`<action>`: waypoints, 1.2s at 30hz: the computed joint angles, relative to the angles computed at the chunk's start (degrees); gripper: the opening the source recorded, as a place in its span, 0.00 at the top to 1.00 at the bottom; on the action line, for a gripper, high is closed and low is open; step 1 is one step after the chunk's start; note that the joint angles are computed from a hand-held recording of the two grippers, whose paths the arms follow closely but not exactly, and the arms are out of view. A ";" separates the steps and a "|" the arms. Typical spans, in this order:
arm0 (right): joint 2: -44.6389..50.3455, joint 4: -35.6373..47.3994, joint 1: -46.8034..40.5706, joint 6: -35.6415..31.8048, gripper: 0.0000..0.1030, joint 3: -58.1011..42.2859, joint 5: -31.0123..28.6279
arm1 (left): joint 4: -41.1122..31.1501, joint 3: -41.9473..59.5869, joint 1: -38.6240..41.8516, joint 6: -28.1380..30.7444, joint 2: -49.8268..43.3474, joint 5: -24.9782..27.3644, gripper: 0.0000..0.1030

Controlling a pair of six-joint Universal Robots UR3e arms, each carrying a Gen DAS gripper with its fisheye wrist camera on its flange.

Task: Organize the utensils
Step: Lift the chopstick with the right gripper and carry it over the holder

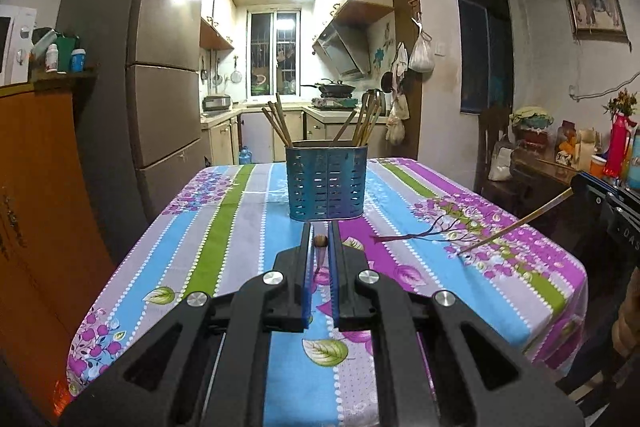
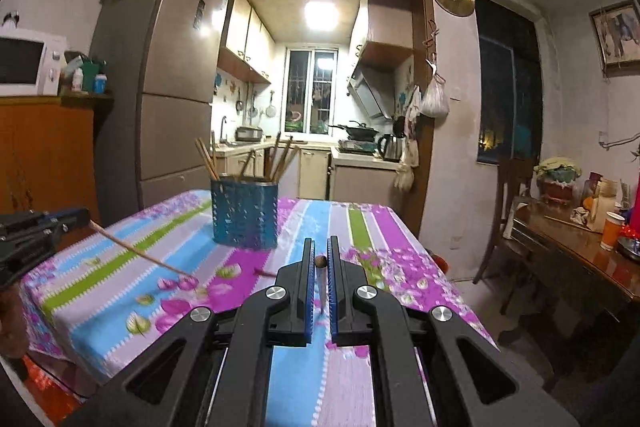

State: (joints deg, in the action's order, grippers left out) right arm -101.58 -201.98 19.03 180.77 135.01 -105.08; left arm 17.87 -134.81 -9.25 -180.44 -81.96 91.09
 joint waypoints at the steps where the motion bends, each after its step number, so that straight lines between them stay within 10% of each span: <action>1: -0.72 1.31 -0.75 -0.29 0.93 -0.95 1.18 | -2.48 1.21 0.53 -0.06 0.88 -0.83 0.95; 15: -3.89 22.55 -12.28 0.22 0.93 -17.70 21.57 | -27.78 19.48 7.43 2.39 3.65 -12.30 0.95; 36: 17.95 48.17 -13.89 2.19 0.93 -56.85 32.08 | -38.94 45.99 7.97 2.62 -8.89 -14.38 0.95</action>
State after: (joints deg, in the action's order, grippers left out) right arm -83.64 -153.81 5.14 182.96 78.17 -73.01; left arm -21.07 -88.81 -1.28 -177.82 -90.85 76.70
